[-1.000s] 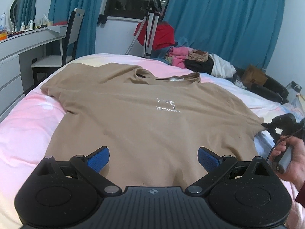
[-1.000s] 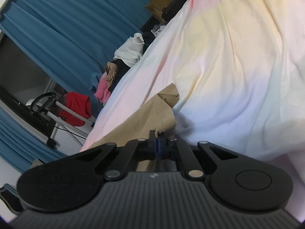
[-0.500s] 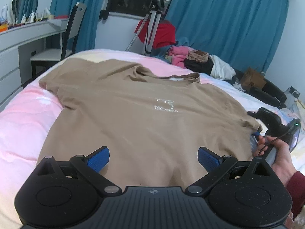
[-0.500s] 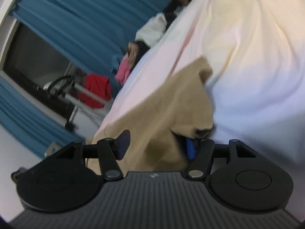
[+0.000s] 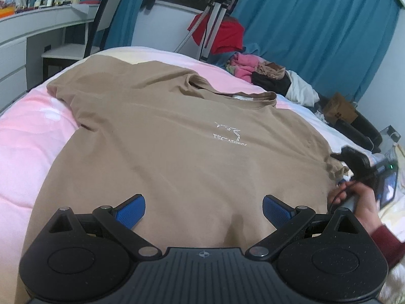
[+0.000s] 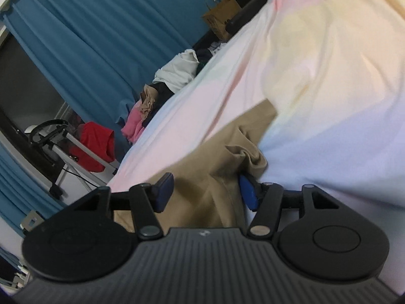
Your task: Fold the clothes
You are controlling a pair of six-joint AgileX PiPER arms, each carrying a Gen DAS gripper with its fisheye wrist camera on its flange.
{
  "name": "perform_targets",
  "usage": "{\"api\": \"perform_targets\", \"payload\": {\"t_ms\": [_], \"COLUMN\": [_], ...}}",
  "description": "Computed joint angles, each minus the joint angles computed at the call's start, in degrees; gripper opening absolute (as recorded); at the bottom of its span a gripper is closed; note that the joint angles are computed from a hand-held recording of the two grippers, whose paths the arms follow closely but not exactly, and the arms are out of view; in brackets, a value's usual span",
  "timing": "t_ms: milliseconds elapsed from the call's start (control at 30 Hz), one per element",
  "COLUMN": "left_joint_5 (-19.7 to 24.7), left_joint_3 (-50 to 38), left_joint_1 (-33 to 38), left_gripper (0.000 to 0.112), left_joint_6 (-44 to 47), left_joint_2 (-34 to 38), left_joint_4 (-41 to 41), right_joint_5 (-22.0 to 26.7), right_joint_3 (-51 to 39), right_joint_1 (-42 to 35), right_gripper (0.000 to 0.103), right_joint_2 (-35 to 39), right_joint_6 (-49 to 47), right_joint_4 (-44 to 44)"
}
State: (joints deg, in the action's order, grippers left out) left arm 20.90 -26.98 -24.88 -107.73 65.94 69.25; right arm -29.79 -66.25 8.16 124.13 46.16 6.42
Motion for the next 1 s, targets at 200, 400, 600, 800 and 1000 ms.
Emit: {"api": "perform_targets", "payload": {"t_ms": [200,400,600,800,1000], "left_joint_5": [-0.3,4.6,6.3,4.0,0.0], "left_joint_3": [1.1,1.4,1.6,1.5,1.4], "left_joint_1": [0.2,-4.3,-5.9,-4.1,-0.5], "left_gripper": [0.1,0.1,0.1,0.1,0.1], "left_joint_6": [0.0,0.3,-0.3,0.4,0.4], "left_joint_2": [-2.1,-5.0,-5.5,-4.6,-2.4], "left_joint_4": [0.0,-2.2,-2.6,-2.9,-3.0], "right_joint_5": [-0.5,-3.6,-2.8,-6.0,-15.0], "right_joint_3": [7.4,14.5,13.8,10.3,7.0], "right_joint_1": [-3.2,-4.1,-7.0,-4.4,-1.1], "right_gripper": [0.006,0.005,0.022,0.086,0.084], "right_joint_2": [-4.2,-9.5,-7.2,-5.3,1.0], "right_joint_6": [8.9,11.1,30.5,25.6,18.3], "right_joint_4": [-9.1,-8.5,-23.5,-21.8,-6.3]}}
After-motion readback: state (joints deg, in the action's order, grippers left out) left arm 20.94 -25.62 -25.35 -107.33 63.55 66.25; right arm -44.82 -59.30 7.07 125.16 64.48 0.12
